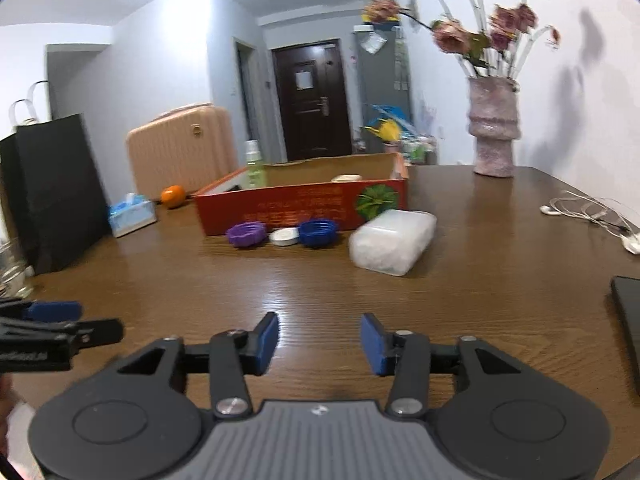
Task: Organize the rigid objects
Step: 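Open the left gripper to drop the brush in the box and pull back, then grasp the white cotton-pad container with the left gripper while the right gripper grips it too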
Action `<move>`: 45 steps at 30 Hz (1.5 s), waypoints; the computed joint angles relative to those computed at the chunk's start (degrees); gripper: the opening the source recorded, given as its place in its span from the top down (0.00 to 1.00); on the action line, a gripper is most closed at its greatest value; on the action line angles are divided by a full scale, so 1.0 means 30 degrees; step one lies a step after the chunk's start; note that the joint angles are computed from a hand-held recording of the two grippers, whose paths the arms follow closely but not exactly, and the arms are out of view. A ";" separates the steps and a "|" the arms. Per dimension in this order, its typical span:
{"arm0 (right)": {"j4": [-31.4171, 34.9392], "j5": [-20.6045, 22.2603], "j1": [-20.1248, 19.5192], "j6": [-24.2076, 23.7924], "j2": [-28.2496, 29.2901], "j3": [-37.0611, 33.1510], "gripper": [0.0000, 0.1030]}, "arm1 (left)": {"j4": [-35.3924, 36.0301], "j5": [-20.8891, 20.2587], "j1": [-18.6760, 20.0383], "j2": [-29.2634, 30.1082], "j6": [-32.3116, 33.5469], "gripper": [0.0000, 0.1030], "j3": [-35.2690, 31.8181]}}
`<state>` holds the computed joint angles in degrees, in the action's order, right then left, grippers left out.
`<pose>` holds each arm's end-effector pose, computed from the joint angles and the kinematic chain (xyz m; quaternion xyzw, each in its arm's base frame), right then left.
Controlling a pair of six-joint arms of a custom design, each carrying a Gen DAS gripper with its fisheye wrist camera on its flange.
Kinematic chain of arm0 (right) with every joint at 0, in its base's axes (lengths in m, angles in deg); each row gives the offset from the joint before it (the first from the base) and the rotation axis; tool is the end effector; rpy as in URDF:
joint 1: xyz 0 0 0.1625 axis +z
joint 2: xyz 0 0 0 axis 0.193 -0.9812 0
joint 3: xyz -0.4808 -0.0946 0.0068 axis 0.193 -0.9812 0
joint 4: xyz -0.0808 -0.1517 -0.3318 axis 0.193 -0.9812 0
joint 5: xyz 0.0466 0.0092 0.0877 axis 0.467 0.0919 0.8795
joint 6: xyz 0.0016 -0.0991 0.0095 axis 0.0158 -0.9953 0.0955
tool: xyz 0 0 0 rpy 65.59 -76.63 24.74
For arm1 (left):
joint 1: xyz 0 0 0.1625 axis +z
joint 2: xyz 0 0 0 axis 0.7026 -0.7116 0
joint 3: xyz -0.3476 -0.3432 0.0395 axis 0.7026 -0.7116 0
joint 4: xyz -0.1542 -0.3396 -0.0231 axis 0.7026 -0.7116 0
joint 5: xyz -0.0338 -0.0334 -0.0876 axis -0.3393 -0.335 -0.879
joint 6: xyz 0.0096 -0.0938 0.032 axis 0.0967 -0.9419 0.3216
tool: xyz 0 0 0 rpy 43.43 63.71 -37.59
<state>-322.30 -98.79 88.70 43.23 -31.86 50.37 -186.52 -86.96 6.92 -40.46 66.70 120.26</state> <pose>0.1892 -0.5145 0.1226 0.2087 -0.8216 0.4719 0.2425 -0.1538 -0.5224 0.1842 0.2667 0.8222 -0.4140 0.2856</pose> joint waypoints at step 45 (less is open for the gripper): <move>0.6708 0.1815 -0.1446 0.1055 -0.1277 -0.3634 0.36 | 0.7483 -0.7574 0.3203 0.0750 -0.0650 0.16 -0.6285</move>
